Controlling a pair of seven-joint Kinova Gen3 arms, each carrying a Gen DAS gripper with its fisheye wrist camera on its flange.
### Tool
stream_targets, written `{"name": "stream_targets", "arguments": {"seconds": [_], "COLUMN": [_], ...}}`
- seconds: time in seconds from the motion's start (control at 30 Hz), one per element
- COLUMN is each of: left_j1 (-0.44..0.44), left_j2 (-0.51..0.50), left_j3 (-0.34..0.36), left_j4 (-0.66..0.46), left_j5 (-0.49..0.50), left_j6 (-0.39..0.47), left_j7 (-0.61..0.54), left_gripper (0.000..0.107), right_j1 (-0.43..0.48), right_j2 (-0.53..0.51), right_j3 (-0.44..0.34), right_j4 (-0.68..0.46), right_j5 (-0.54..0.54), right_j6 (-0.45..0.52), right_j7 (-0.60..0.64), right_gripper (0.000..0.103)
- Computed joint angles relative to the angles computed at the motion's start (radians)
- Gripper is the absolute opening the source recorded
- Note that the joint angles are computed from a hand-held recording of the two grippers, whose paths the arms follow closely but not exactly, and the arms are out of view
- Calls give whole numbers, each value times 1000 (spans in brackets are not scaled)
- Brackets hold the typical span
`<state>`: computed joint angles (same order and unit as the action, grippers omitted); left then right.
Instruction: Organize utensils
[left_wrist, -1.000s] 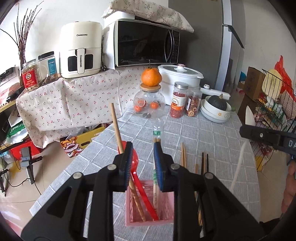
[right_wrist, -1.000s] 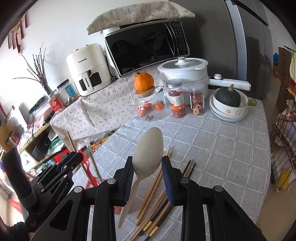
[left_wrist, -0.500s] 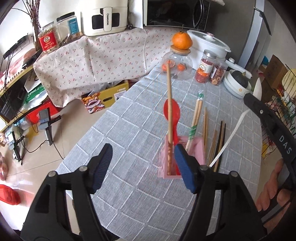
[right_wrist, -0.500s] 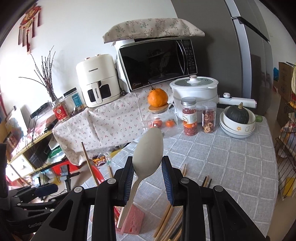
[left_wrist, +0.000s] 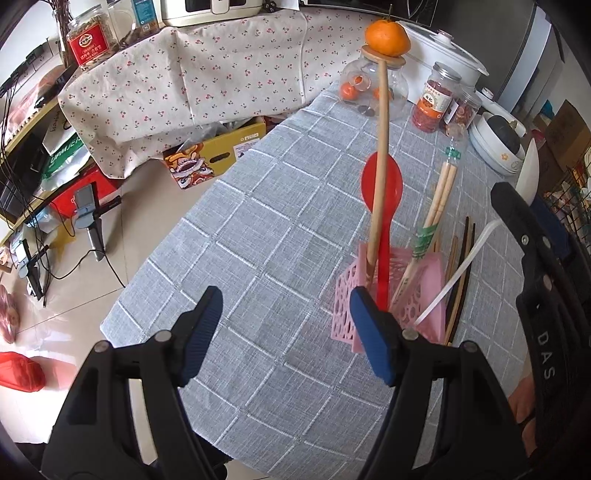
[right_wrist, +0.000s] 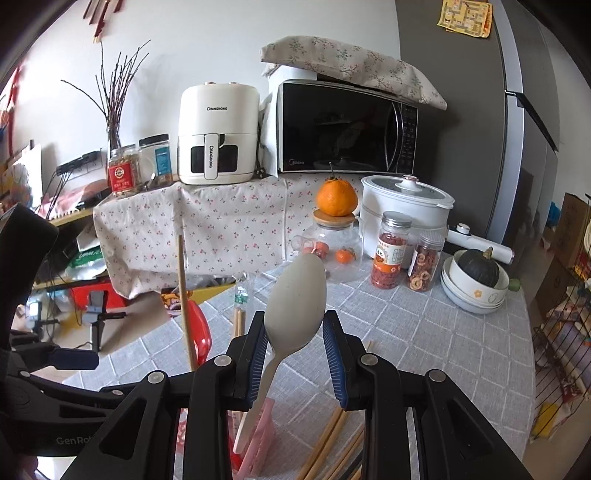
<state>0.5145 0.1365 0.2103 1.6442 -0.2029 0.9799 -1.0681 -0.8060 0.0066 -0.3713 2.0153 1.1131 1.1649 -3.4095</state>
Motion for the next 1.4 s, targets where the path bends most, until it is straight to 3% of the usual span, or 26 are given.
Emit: {"name": "stream_targets", "arguments": {"seconds": [0.27,0.4,0.53,0.67,0.9,1.13,1.4], "left_j1": [-12,-17,-20,-24,-12,19,75], "left_j2": [0,-4,-11,-25,-33,-26,16], "left_j3": [0,0,3,11,26,43,60], "left_j4": [-1,0,1,1,-10,-26,-75], "left_j5": [45,60,78,107,128,143,144], "left_j6": [-6,-12,-17,-29,-43,-56,-41], "left_j7": [-23,-28,-37,-67,-101,-115,-140], "left_gripper": [72,72,72,72,72,72,72], "right_j1": [40,87,137,172,205,257,335], "right_j2": [-80,-155,-226,-290,-365,-415,-437], "right_j3": [-12,-18,-16,19,95,154,207], "right_j4": [39,66,68,59,22,14,10], "right_j5": [-39,-78,-164,-294,-526,-691,-807], "right_j6": [-110,-192,-233,-256,-201,-133,-51], "right_j7": [38,56,123,243,482,634,793], "right_gripper": [32,42,46,58,69,72,72]}}
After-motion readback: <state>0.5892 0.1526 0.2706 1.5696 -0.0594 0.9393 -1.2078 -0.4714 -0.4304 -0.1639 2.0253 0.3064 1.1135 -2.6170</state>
